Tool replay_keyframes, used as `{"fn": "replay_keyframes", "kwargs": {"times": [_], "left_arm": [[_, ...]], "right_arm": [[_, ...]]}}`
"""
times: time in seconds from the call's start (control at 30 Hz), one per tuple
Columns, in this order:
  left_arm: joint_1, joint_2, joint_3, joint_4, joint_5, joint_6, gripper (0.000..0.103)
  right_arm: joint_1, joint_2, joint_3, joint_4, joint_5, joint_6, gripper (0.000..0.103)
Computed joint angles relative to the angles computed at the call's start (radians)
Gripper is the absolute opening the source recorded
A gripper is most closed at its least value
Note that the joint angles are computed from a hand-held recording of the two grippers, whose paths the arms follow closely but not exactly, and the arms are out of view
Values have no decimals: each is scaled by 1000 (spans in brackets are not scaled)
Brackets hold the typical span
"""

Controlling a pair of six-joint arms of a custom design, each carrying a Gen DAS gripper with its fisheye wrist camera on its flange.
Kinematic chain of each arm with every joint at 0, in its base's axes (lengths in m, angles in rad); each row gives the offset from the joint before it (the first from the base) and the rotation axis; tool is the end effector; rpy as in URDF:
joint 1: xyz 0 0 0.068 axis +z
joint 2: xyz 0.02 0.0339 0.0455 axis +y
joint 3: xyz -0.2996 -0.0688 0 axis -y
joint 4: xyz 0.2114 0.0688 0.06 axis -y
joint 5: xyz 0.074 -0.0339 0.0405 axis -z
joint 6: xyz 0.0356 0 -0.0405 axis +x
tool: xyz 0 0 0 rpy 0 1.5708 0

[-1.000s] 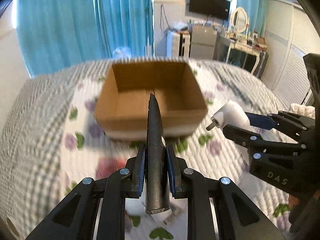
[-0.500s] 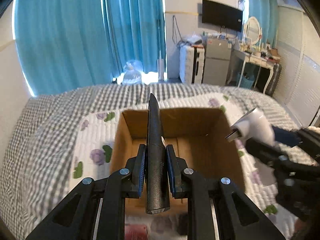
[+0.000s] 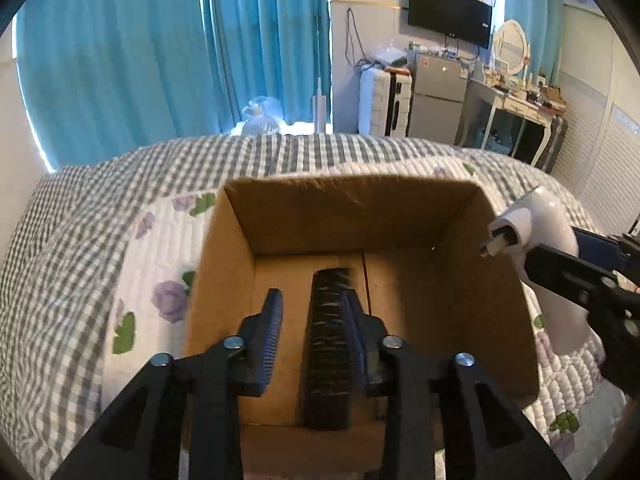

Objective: Organize rigid objects
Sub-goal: 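Carry the remote into the box and open the left tool while the right tool drops the white bottle in, then grasp the white charger with the right tool while the left tool grasps the red-capped bottle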

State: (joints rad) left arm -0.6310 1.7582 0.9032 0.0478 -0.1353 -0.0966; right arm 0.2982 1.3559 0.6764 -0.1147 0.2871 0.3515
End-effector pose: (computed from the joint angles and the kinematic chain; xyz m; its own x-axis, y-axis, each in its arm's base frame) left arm 0.2736 -0.1940 0.2088 -0.6297 0.3417 -0.6977 0.4506 0.8922 0.0303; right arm 0.2267 0.0591 0.2429 -0.6718 0.1390 -0.7275 0.1483 0.9876 0.0517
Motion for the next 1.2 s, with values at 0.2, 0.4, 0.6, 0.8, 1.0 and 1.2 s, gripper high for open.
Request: {"fn": "replay_keyframes", "kwargs": {"times": [0.2,0.4,0.6,0.8,1.0,1.2], "left_arm": [[42,-71,-40,-14,-9,30,34],[74,-99,-114,44,8,67,34],[82,-162,-157,50,35,81,46],[43,-384,-234,-31,-5,77,82],[1,-663,-335,-173,-71,50,103],[-75,-791,-441,-255,-140,-5,103]], "right_arm": [[7,106,89,13,3,39,44],[20,295,118,72,29,119,45],[65,262,94,77,116,120,69],[195,41,134,-174,257,157,79],[467,-151,192,-568,465,414,98],[804,-160,133,-796,547,811,101]]}}
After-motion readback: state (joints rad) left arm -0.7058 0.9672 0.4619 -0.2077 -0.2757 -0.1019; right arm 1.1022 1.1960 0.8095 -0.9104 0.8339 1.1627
